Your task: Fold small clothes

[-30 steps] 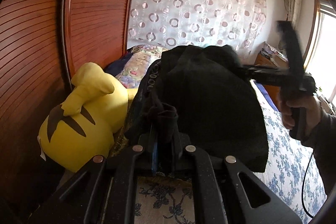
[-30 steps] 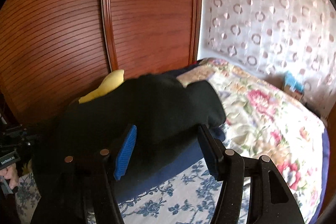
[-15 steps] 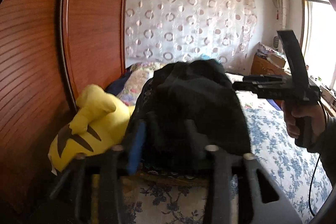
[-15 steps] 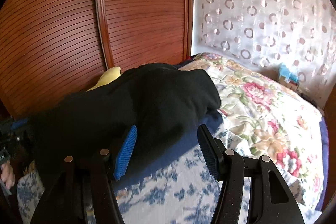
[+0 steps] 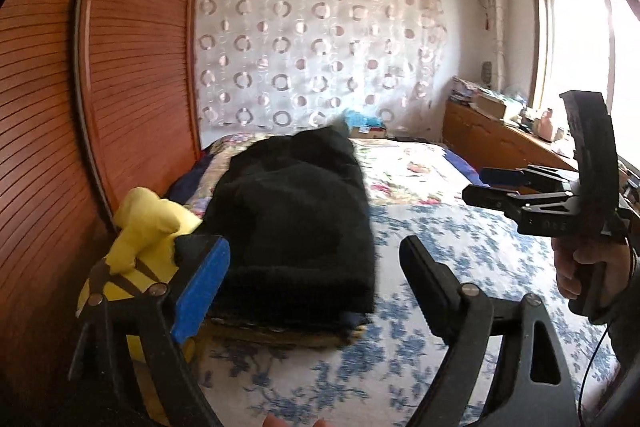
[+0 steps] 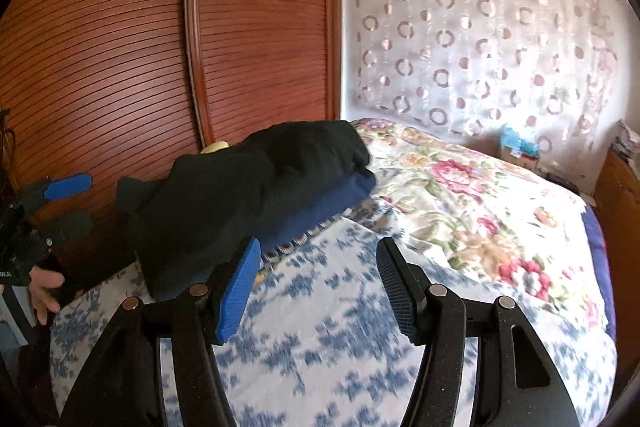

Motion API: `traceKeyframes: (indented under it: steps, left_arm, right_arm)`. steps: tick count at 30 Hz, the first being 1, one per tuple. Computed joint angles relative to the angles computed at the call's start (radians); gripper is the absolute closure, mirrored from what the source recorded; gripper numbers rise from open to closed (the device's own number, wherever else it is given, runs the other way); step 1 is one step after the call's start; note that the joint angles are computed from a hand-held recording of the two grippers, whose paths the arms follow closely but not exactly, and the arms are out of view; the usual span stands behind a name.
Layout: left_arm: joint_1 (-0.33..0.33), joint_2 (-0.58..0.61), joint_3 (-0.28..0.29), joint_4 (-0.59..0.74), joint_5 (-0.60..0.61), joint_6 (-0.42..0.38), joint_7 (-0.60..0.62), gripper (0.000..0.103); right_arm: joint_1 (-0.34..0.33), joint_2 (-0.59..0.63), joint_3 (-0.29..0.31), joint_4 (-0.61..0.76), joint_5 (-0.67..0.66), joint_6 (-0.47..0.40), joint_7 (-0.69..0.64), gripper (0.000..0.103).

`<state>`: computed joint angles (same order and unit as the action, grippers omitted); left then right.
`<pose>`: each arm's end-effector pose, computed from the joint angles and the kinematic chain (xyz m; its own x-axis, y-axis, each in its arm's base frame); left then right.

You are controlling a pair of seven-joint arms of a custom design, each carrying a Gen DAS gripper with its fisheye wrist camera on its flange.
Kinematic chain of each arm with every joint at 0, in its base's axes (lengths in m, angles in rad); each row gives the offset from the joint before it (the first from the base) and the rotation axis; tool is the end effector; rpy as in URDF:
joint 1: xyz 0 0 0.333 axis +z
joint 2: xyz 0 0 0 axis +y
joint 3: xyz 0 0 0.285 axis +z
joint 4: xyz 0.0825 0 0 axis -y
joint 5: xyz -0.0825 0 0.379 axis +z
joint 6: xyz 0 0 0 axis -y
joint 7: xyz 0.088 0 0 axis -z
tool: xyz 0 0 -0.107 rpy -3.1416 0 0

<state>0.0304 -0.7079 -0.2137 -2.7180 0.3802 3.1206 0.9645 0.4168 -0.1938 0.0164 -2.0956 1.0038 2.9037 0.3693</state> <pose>0.3788 -0.1110 0.5317 -0.0242 -0.9979 0.0602 -0.4496 -0.0429 -0.8922 0.5110 0.1810 0.5736 0.6443 -0.7576 0.1040 -0.2735 -0.3553 -0.8938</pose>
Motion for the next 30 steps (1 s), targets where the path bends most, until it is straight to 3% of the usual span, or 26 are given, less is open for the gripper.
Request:
traceKeyframes:
  steps: [2, 7, 13, 15, 18, 22, 30]
  left_arm:
    - [-0.059, 0.02, 0.034, 0.005, -0.013, -0.005, 0.018, 0.016]
    - [-0.131, 0.049, 0.046, 0.015, -0.038, -0.024, 0.034, 0.016]
    - [-0.2, 0.054, 0.035, 0.02, -0.062, -0.03, 0.044, 0.016]
    - [-0.204, 0.054, 0.019, 0.034, -0.068, -0.051, 0.032, 0.016]
    - [-0.205, 0.047, -0.011, 0.044, -0.074, -0.06, -0.003, 0.016]
    - [-0.157, 0.026, -0.078, 0.066, -0.044, -0.06, -0.061, 0.016]
    - [-0.111, -0.004, -0.136, 0.108, 0.018, -0.09, -0.141, 0.016]
  right_arm:
    - [0.007, -0.04, -0.007, -0.051, 0.042, 0.023, -0.019, 0.036]
    - [0.05, -0.154, -0.024, -0.199, 0.109, 0.121, -0.032, 0.036]
    - [0.037, -0.295, -0.001, -0.367, 0.021, 0.198, 0.138, 0.034]
    - [0.026, -0.342, 0.015, -0.418, -0.003, 0.223, 0.195, 0.025]
    - [-0.078, -0.429, 0.102, -0.491, -0.07, 0.204, 0.345, 0.019]
    - [-0.109, -0.5, 0.15, -0.543, -0.117, 0.228, 0.449, 0.018]
    - [-0.242, -0.681, 0.333, -0.65, -0.186, 0.308, 0.675, 0.018]
